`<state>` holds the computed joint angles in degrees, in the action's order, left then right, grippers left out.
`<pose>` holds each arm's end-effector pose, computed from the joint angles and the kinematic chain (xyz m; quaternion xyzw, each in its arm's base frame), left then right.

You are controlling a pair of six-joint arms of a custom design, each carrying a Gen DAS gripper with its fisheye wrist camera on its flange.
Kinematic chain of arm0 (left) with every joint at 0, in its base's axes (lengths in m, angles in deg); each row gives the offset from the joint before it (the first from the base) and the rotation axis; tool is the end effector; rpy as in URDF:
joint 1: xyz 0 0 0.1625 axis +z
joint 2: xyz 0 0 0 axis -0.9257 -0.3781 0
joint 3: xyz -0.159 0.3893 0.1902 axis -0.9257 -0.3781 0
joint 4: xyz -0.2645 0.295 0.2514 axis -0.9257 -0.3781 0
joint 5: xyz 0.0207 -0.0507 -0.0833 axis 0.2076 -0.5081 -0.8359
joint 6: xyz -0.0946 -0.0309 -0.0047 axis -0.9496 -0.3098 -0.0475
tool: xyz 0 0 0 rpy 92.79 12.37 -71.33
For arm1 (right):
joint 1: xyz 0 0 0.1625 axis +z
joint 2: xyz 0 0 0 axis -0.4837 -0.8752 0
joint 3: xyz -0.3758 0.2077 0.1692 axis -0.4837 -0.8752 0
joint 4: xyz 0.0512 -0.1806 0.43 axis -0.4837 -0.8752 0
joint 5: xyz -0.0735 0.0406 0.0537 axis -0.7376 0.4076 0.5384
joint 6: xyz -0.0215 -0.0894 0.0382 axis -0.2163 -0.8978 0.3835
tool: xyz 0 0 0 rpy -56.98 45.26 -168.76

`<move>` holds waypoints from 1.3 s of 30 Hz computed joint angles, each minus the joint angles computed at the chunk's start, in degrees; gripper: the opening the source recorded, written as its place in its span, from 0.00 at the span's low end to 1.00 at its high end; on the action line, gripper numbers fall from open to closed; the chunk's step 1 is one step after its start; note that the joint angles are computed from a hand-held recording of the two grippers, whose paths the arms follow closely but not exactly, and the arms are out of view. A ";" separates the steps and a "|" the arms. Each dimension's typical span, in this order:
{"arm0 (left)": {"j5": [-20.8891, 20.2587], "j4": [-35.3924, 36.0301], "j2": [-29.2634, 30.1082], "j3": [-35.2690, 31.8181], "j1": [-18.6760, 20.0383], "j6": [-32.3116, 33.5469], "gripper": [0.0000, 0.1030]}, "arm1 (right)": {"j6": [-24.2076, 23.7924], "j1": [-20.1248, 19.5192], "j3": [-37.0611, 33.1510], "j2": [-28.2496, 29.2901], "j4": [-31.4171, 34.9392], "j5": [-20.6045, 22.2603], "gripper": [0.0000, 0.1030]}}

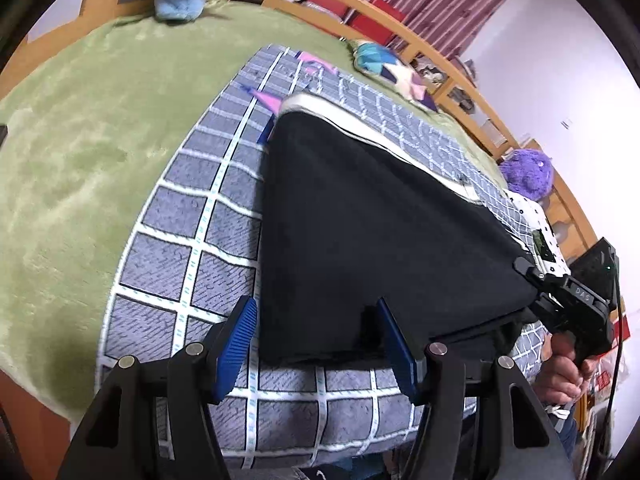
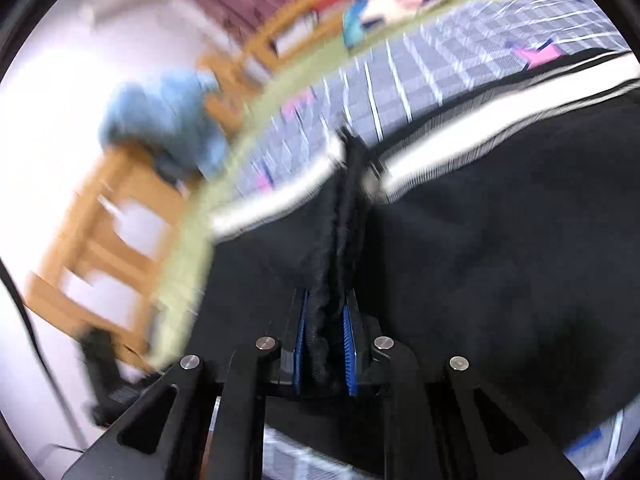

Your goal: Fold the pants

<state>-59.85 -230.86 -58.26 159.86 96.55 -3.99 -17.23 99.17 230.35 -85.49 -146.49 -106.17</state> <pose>-0.2049 -0.3299 0.1334 0.0812 0.9488 -0.2761 0.1302 0.0222 -0.3884 0.3035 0.0407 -0.9510 0.3060 0.0176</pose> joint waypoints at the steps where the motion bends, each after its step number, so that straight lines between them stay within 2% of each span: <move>1: 0.17 0.51 -0.35 0.06 -0.33 -0.01 0.58 | 0.21 -0.59 0.90 -1.99 -0.30 0.61 0.15; 3: -0.11 1.18 -0.33 -0.20 -0.36 0.48 0.58 | -1.10 -0.28 2.32 -3.16 -1.99 -3.12 0.15; 4: -0.09 1.30 -0.02 -0.41 -0.21 0.76 0.58 | -1.38 0.11 2.44 -2.15 -2.10 -6.01 0.16; 5: 0.10 1.60 0.39 -0.62 -0.24 0.71 0.58 | -0.79 0.48 2.19 -0.20 -1.03 -9.80 0.22; 7: 0.78 3.13 0.82 -1.16 -0.48 0.29 0.58 | -1.83 0.64 3.02 1.87 -2.58 -12.63 0.23; 9: 2.18 4.15 0.24 -1.07 -1.43 0.00 0.58 | -4.79 3.26 3.50 0.42 -3.94 -15.49 0.29; 10: 2.85 4.65 -0.04 -1.04 -1.88 -0.17 0.58 | -5.59 4.86 3.40 0.03 -4.76 -17.20 0.29; 12: 3.61 4.47 0.05 -1.68 -2.12 1.13 0.58 | -6.81 8.09 3.51 0.45 -10.71 -18.05 0.32; 15: 3.60 2.48 2.38 -3.68 -1.97 5.23 0.58 | -11.49 11.67 1.93 1.73 -10.93 -16.99 0.33; 18: 2.53 -1.82 6.24 -5.92 -1.63 11.73 0.58 | -18.13 16.10 -0.24 7.61 -12.66 -18.98 0.34; 19: 1.65 -3.49 7.94 -6.74 -1.10 14.11 0.58 | -19.05 16.69 -1.58 8.79 -10.09 -19.10 0.34; 22: 0.99 -2.49 12.26 -8.98 0.31 15.64 0.58 | -20.46 17.73 -4.98 13.52 -1.95 -18.46 0.34; 24: 1.23 0.84 14.89 -10.44 1.65 15.14 0.58 | -22.83 19.37 -6.63 19.57 -3.70 -23.15 0.33; 25: 1.36 1.64 15.80 -10.65 2.37 15.21 0.58 | -24.55 20.02 -7.31 23.46 -7.25 -28.33 0.33; 26: 1.31 0.04 15.92 -9.94 2.37 16.13 0.58 | -25.52 20.06 -7.82 26.02 -10.84 -31.68 0.28; 27: 1.32 -1.09 15.55 -9.29 2.13 16.91 0.58 | -25.65 19.38 -7.98 26.71 -12.98 -32.63 0.24; 28: 1.26 -0.82 14.98 -8.98 1.89 17.05 0.58 | -25.02 18.64 -8.21 26.33 -13.50 -31.93 0.20; 29: 1.14 0.09 13.97 -8.59 1.63 16.89 0.58 | -22.42 17.63 -8.98 25.70 -13.35 -31.45 0.07; 30: 0.99 0.35 13.38 -8.29 1.50 16.77 0.58 | -19.78 16.57 -9.94 24.96 -11.76 -30.64 0.00; 31: 0.78 0.43 12.88 -7.93 1.42 16.69 0.58 | -17.83 14.78 -10.99 23.60 -9.11 -28.62 0.00; 34: 0.66 0.38 11.78 -6.88 0.46 16.14 0.58 | -17.02 11.91 -11.60 20.96 -4.82 -24.70 0.00; 37: 0.78 -0.01 8.90 -5.19 -0.87 14.31 0.58 | -18.67 13.28 -10.88 20.99 -8.21 -27.15 0.00; 39: 1.88 0.12 5.81 -3.36 -2.19 11.62 0.58 | -17.83 13.98 -11.10 20.94 -8.99 -28.31 0.00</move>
